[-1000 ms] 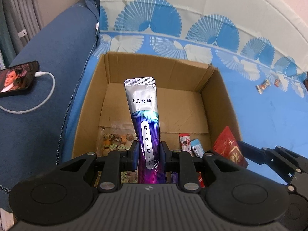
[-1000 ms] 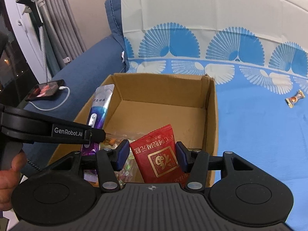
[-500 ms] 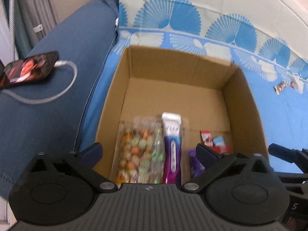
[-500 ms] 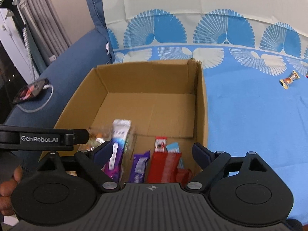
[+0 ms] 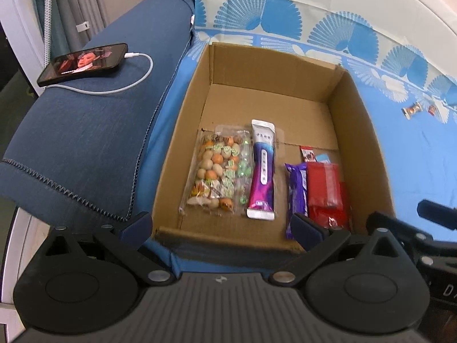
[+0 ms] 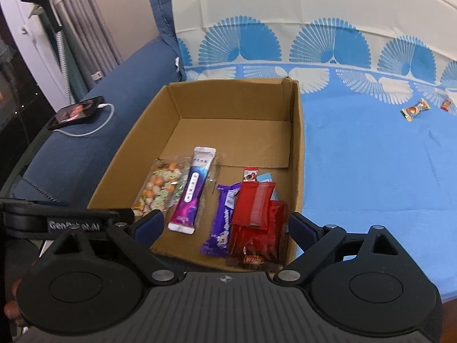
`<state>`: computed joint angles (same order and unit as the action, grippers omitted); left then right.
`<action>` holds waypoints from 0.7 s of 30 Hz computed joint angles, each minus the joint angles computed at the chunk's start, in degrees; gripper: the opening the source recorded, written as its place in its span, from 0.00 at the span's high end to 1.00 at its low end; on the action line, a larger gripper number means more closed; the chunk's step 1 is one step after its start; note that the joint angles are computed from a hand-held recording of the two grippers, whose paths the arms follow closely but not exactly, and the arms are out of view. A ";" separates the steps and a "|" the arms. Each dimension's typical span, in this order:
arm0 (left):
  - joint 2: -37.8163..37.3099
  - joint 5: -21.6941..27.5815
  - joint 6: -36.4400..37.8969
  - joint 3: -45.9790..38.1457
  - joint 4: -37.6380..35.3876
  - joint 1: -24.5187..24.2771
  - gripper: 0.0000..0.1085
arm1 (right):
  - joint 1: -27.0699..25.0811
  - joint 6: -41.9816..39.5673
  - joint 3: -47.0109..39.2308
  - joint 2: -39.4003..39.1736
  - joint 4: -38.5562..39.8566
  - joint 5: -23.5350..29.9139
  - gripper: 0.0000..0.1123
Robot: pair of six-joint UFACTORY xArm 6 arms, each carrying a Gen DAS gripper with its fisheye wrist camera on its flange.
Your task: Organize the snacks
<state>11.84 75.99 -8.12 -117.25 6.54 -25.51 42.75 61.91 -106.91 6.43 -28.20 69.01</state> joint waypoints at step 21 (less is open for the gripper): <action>-9.68 -4.88 -2.07 7.66 3.49 -4.12 0.05 | 6.90 8.78 6.60 -8.37 -12.11 0.51 0.13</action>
